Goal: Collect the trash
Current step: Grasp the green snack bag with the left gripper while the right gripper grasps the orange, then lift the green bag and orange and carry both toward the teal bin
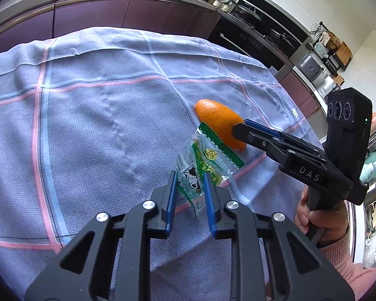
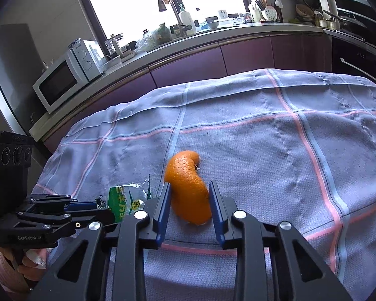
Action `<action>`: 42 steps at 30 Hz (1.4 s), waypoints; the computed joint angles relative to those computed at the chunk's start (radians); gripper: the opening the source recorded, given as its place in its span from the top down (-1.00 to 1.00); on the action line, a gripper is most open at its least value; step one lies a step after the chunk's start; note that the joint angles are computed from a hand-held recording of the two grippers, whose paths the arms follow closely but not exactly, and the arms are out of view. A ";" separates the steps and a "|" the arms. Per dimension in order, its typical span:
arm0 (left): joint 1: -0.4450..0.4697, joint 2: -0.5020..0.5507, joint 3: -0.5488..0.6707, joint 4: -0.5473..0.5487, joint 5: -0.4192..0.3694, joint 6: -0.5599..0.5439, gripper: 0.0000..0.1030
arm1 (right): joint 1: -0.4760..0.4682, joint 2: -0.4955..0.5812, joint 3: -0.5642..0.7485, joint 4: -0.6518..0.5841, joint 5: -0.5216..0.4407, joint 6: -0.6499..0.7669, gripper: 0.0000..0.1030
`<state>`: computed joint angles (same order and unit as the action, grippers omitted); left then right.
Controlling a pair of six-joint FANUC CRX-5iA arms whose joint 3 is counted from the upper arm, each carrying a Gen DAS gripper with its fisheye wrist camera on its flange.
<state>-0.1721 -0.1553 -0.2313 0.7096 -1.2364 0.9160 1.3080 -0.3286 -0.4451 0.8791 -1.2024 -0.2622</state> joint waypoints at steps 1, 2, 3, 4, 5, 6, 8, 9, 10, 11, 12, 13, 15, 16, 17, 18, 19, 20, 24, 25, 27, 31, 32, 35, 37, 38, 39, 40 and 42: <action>0.004 -0.005 -0.005 0.005 0.001 -0.007 0.63 | -0.001 0.000 0.001 0.001 0.004 0.000 0.48; 0.012 -0.013 -0.010 0.009 0.000 -0.013 0.63 | 0.001 0.001 0.001 0.005 0.003 -0.002 0.50; 0.019 -0.021 -0.015 0.012 0.000 -0.020 0.63 | 0.001 0.000 0.001 0.009 0.004 -0.005 0.50; 0.025 -0.028 -0.020 0.017 0.001 -0.030 0.64 | 0.002 -0.004 -0.003 0.016 0.010 -0.012 0.52; 0.031 -0.036 -0.024 0.020 0.003 -0.037 0.64 | 0.002 -0.009 -0.009 0.026 0.020 -0.021 0.53; 0.037 -0.045 -0.028 0.022 0.007 -0.046 0.64 | 0.001 -0.013 -0.013 0.034 0.029 -0.024 0.54; 0.052 -0.063 -0.036 0.029 0.010 -0.065 0.64 | 0.004 -0.015 -0.016 0.052 0.037 -0.032 0.54; 0.061 -0.069 -0.040 0.034 0.007 -0.073 0.64 | 0.006 -0.016 -0.018 0.062 0.042 -0.038 0.54; 0.070 -0.078 -0.045 0.038 0.007 -0.082 0.64 | 0.007 -0.015 -0.018 0.070 0.045 -0.043 0.54; 0.078 -0.086 -0.048 0.040 0.008 -0.089 0.65 | 0.008 -0.013 -0.016 0.077 0.049 -0.043 0.54; 0.087 -0.092 -0.052 0.045 0.005 -0.095 0.65 | 0.009 -0.012 -0.016 0.084 0.055 -0.046 0.54; 0.097 -0.099 -0.055 0.049 0.003 -0.102 0.65 | 0.009 -0.011 -0.016 0.092 0.063 -0.051 0.54; 0.115 -0.117 -0.061 0.048 0.007 -0.114 0.65 | 0.008 -0.008 -0.015 0.106 0.077 -0.055 0.54; 0.127 -0.126 -0.065 0.050 0.005 -0.123 0.65 | 0.008 -0.006 -0.015 0.114 0.086 -0.060 0.54; 0.138 -0.135 -0.069 0.052 0.004 -0.130 0.65 | 0.004 -0.004 -0.014 0.121 0.099 -0.063 0.54; 0.153 -0.143 -0.072 0.055 -0.001 -0.138 0.65 | 0.001 -0.002 -0.014 0.127 0.113 -0.066 0.54; 0.168 -0.149 -0.076 0.059 -0.005 -0.147 0.65 | -0.002 0.002 -0.013 0.132 0.127 -0.068 0.54; 0.185 -0.158 -0.079 0.063 -0.010 -0.155 0.65 | -0.004 0.006 -0.010 0.135 0.138 -0.068 0.54; 0.238 -0.185 -0.088 0.070 -0.022 -0.175 0.65 | -0.020 0.023 0.001 0.145 0.191 -0.063 0.54; 0.248 -0.191 -0.091 0.073 -0.025 -0.178 0.65 | -0.022 0.027 0.003 0.147 0.205 -0.064 0.54; 0.282 -0.205 -0.096 0.078 -0.036 -0.190 0.65 | -0.029 0.036 0.008 0.154 0.231 -0.066 0.54; 0.350 -0.229 -0.107 0.089 -0.057 -0.209 0.65 | -0.044 0.055 0.019 0.165 0.288 -0.068 0.54; 0.364 -0.230 -0.110 0.093 -0.061 -0.215 0.65 | -0.047 0.060 0.022 0.167 0.301 -0.069 0.54; 0.413 -0.247 -0.118 0.100 -0.074 -0.234 0.65 | -0.058 0.078 0.033 0.173 0.344 -0.065 0.54; 0.443 -0.259 -0.123 0.100 -0.081 -0.249 0.65 | -0.069 0.089 0.040 0.177 0.378 -0.065 0.54; 0.461 -0.267 -0.126 0.099 -0.084 -0.260 0.65 | -0.073 0.097 0.046 0.178 0.389 -0.063 0.54; 0.480 -0.272 -0.128 0.101 -0.092 -0.269 0.65 | -0.075 0.103 0.052 0.179 0.399 -0.059 0.54; 0.500 -0.275 -0.129 0.104 -0.100 -0.277 0.65 | -0.079 0.109 0.057 0.179 0.413 -0.055 0.54; 0.532 -0.284 -0.133 0.108 -0.110 -0.289 0.65 | -0.086 0.122 0.068 0.176 0.437 -0.047 0.54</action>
<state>0.3595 -0.4392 -0.3646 0.8176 -1.3465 0.6275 1.2222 -0.2064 -0.3766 1.0550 -0.7655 -0.3096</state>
